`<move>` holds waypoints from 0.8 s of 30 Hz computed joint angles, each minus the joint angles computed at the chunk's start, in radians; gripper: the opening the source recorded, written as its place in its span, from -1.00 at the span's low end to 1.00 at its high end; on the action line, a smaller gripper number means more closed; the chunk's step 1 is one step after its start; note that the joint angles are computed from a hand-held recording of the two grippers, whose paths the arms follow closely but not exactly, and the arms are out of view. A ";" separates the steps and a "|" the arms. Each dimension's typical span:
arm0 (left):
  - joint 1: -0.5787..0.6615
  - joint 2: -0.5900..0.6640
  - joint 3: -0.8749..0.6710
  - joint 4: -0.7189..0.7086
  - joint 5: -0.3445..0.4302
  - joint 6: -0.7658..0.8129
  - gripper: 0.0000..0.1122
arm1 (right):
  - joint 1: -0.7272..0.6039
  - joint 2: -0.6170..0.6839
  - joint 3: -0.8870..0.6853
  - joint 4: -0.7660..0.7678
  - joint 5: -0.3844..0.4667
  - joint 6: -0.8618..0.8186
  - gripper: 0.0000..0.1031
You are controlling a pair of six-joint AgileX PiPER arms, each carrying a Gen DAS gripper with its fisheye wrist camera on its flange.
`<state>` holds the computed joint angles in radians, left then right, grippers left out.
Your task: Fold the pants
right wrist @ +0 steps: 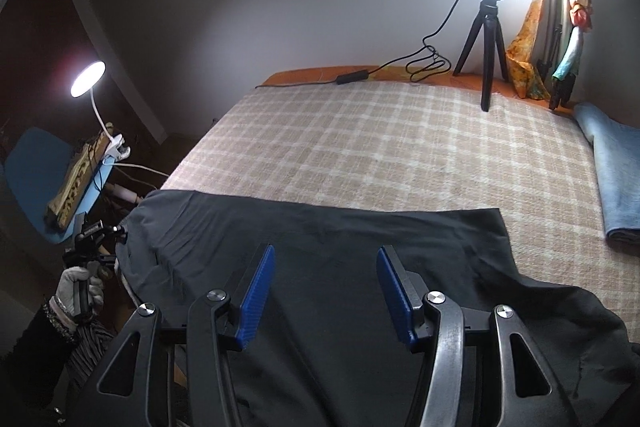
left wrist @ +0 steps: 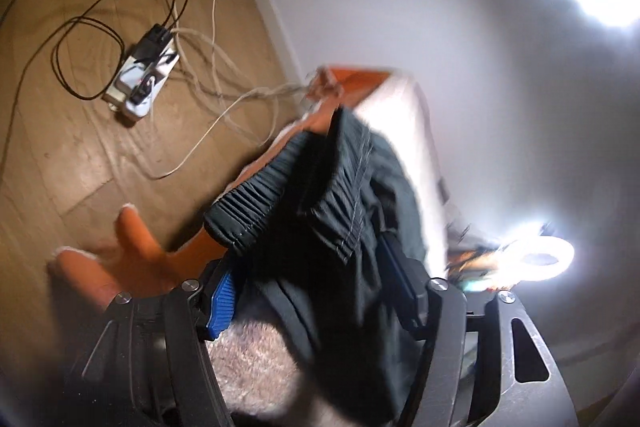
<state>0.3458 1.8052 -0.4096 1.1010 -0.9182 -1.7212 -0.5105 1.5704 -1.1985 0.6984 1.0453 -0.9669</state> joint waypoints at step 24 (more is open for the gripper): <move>-0.606 -0.397 -0.136 -0.307 0.555 0.464 -0.69 | 0.318 0.139 -0.097 0.106 0.131 0.111 0.35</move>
<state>-0.2602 1.4083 -0.5451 0.7935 -0.3631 -1.2577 -0.1922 1.7096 -1.2954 0.8043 1.1760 -0.8563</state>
